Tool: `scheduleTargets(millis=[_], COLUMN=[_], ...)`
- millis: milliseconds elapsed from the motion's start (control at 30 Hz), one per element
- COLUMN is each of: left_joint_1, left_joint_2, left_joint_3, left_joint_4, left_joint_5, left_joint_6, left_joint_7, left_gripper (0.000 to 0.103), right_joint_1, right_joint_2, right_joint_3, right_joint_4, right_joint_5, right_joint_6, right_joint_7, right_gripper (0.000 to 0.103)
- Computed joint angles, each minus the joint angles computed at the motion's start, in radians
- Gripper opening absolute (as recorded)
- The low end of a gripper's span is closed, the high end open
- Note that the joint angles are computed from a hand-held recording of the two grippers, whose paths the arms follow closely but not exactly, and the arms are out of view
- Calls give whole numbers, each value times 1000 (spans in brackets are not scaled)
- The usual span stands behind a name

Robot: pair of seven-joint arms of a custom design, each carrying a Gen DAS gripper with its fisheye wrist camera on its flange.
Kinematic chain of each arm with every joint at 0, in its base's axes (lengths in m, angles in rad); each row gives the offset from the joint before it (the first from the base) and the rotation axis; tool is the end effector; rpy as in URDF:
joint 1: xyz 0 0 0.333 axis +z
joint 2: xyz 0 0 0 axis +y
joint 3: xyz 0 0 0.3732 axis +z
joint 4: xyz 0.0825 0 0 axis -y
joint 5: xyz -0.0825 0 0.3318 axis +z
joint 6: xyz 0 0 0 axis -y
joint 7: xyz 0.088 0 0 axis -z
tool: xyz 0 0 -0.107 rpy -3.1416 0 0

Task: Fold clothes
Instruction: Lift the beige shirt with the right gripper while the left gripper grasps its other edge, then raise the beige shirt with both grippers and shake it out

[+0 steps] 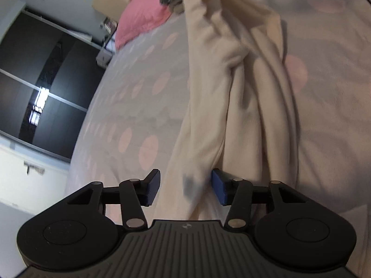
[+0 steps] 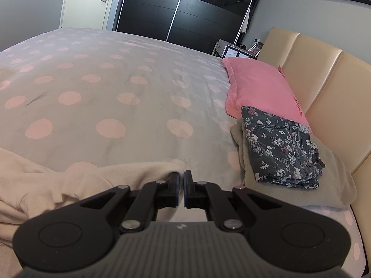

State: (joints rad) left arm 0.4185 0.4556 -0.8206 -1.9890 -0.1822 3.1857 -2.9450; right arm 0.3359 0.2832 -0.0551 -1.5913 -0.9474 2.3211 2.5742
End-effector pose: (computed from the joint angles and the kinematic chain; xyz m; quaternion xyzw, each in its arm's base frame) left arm 0.6197 -0.1525 0.4815 0.0919 0.8926 -0.2115 0.3873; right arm 0.6296 0.1719 0.5970 -0.5670 0.6925 -0.4247 0.1367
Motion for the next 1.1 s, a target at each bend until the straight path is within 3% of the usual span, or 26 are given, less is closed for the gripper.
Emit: scheduleTargets(millis=[33, 67, 100, 133, 200, 267, 333, 433, 500, 567, 767, 1100], left_joint_1=[43, 61, 45, -7, -130, -149, -185, -298, -342, -359, -385, -284], left_joint_2=[19, 32, 37, 33, 11, 1, -20, -53, -60, -68, -76, -176], left_joint_3=[-58, -82, -70, -23, 114, 134, 172, 323, 393, 428, 491, 461], left_joint_4=[-21, -40, -55, -49, -29, 7, 66, 213, 298, 358, 592, 864], left_joint_5=[11, 57, 56, 15, 1, -26, -87, -181, -223, -266, -368, -720], left_joint_6=[28, 58, 100, 120, 129, 102, 57, -128, -219, -267, -372, -434], left_joint_7=[26, 10, 17, 34, -48, -150, -276, -512, -610, -654, -746, -667], left_gripper=[47, 47, 43, 31, 15, 11, 9, 8, 7, 7, 6, 6], right_joint_1=[2, 2, 2, 2, 0, 0, 0, -5, -10, -10, 27, 153], right_joint_2=[1, 1, 1, 1, -3, -9, -17, -32, -45, -57, -91, -151], right_joint_3=[-1, -1, -1, -1, -1, 0, 1, 2, 3, 7, 17, 74], right_joint_4=[0, 0, 0, -1, -6, -14, -28, -56, -76, -82, -25, 203], right_joint_5=[-4, -5, -5, -5, -4, -6, -13, -34, -53, -73, -209, -663], right_joint_6=[-3, -3, -3, -3, 1, 1, 9, 42, 77, 103, 95, -101], right_joint_7=[0, -1, -2, -3, 1, 9, 20, 44, 67, 88, 191, 385], right_gripper=[4, 4, 4, 4, 4, 4, 5, 4, 4, 4, 3, 3])
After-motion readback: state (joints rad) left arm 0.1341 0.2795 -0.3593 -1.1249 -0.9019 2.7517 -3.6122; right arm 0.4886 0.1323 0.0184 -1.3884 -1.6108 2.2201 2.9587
